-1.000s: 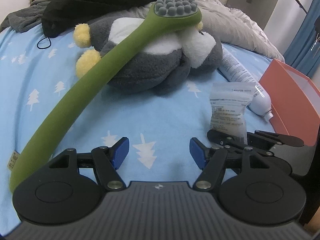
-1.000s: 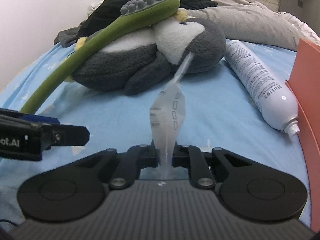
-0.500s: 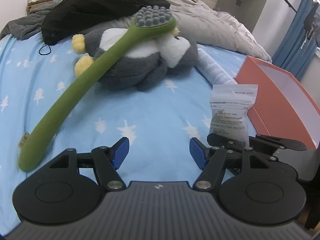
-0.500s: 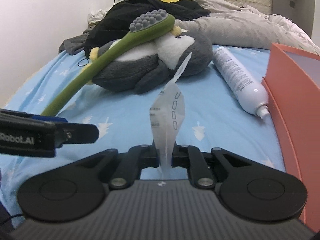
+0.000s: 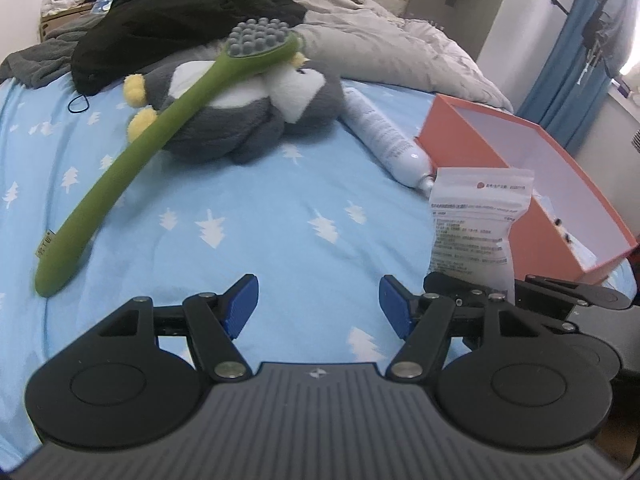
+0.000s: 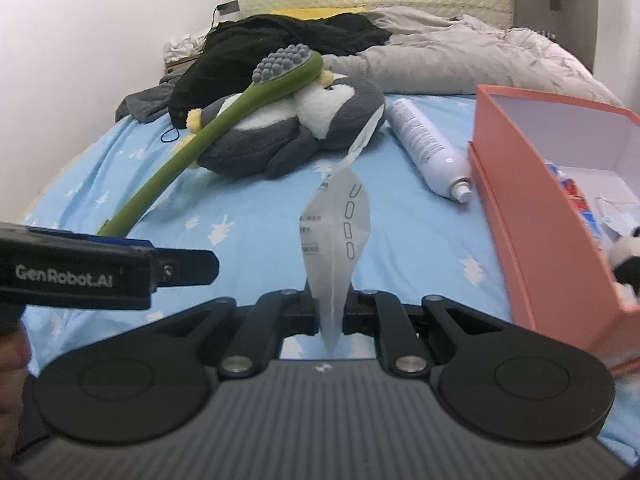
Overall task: Organize soft objects
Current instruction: 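Lift and carry the clear packet with the right tool over the box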
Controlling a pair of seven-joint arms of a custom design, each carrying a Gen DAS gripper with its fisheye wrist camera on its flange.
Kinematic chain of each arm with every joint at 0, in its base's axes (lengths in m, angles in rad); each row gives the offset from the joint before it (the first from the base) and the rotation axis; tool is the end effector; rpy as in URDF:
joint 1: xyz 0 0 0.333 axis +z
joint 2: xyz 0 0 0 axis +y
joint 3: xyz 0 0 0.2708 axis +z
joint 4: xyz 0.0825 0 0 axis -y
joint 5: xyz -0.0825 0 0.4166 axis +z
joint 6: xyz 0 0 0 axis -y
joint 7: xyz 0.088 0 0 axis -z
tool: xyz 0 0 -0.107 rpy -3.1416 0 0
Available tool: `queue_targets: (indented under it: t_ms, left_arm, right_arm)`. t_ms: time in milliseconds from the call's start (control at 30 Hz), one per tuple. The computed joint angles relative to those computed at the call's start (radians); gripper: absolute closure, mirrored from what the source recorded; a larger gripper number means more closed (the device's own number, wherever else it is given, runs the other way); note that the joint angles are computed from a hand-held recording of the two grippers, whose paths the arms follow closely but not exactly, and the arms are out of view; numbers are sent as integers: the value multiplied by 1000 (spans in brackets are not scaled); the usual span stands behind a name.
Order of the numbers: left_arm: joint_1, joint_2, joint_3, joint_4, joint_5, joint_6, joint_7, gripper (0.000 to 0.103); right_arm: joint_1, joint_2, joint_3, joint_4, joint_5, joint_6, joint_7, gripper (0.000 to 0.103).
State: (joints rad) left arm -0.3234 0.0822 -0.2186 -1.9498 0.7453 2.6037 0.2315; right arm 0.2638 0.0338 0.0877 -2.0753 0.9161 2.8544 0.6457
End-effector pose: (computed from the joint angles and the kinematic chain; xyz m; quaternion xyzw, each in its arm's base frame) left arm 0.5452 -0.3420 0.4388 -0.7374 0.5643 -0.3025 0.2153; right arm 0.5951 0.1722 0.4209 -0.7746 0.4685 -0.1562 0.3951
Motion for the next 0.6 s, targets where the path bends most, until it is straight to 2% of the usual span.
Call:
queue_targets:
  t_ms: [133,267,467,600]
  left_arm:
    - [-11,2,-10,7,-8,15,-5,31]
    - [-28,25,-14,44,-13,12,27,31]
    - [-52,77,-3,137,-29,24,114,31]
    - [-72,123,11,228,-24,33,174,31]
  right_arm:
    - [-2,-58,-16,-48,13,-9,6,92]
    - [9,-101,-41,-86,10,18,16,92]
    - [21,-139,-77,-102,18,62,38,92]
    - [37,-156,-102,-92,66,96,-4,92]
